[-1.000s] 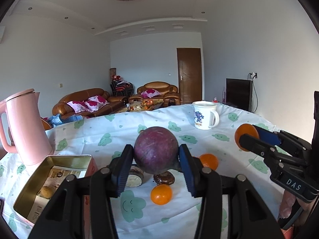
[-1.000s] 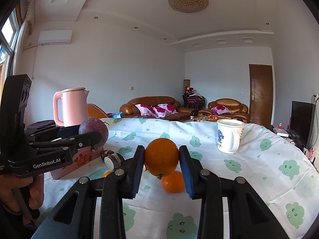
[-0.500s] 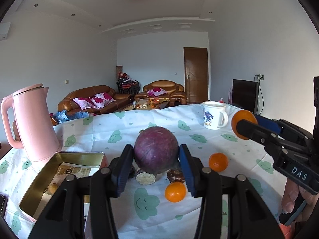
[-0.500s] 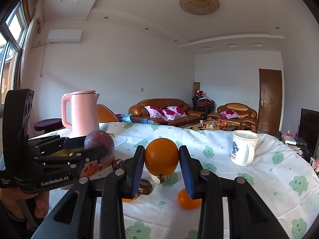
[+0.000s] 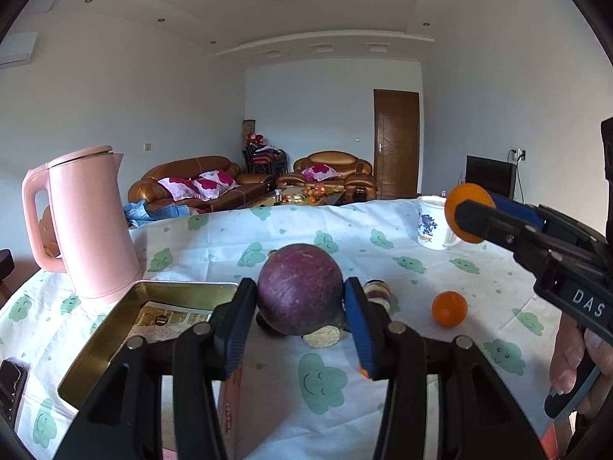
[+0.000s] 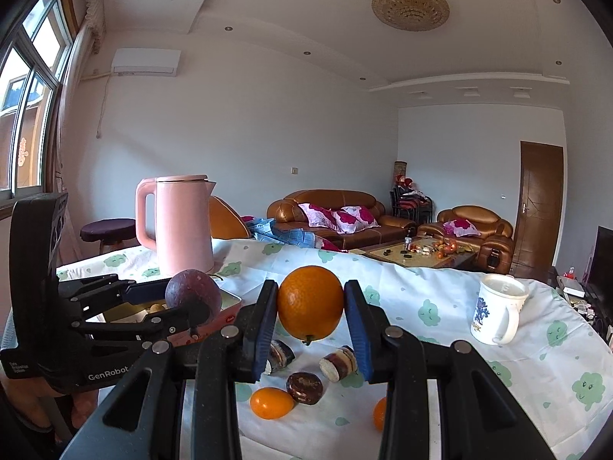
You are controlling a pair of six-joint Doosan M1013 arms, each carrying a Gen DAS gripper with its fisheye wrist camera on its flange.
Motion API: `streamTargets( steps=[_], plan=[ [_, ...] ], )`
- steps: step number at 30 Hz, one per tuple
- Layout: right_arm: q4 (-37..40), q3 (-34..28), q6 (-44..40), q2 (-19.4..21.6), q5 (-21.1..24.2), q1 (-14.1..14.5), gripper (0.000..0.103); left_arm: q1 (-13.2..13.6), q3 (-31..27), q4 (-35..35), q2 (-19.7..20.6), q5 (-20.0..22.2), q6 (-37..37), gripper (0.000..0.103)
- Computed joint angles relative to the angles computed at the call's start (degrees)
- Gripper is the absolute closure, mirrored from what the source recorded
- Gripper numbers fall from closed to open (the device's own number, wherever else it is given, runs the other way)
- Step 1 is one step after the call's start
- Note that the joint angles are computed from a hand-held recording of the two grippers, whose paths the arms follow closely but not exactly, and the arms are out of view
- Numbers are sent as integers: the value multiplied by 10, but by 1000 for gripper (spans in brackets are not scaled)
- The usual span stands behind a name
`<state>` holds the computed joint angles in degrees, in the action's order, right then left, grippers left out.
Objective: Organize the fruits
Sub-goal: 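Lift the purple fruit with the left tool while the right tool carries the orange, then lower the purple fruit into the tin box while the right tool releases the orange there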
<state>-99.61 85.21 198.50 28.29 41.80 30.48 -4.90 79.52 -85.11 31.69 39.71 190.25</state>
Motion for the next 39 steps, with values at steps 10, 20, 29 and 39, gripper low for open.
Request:
streamTargets(
  steps=[10,20,29,39],
  plan=[
    [10,-31,-30,17,-34,-3,66,8,-11,8,8,-17,-23,54],
    [35,-71,-83,37,-67,-4,66,14,-23,31,15,-41,-56,54],
    [86,-114,-156,60,-99,-5,66,22,-35,57,22,-59,-90,54],
    [146,-155,-236,85,-127,-5,66,32,-57,89,35,-74,-138,54]
  ],
)
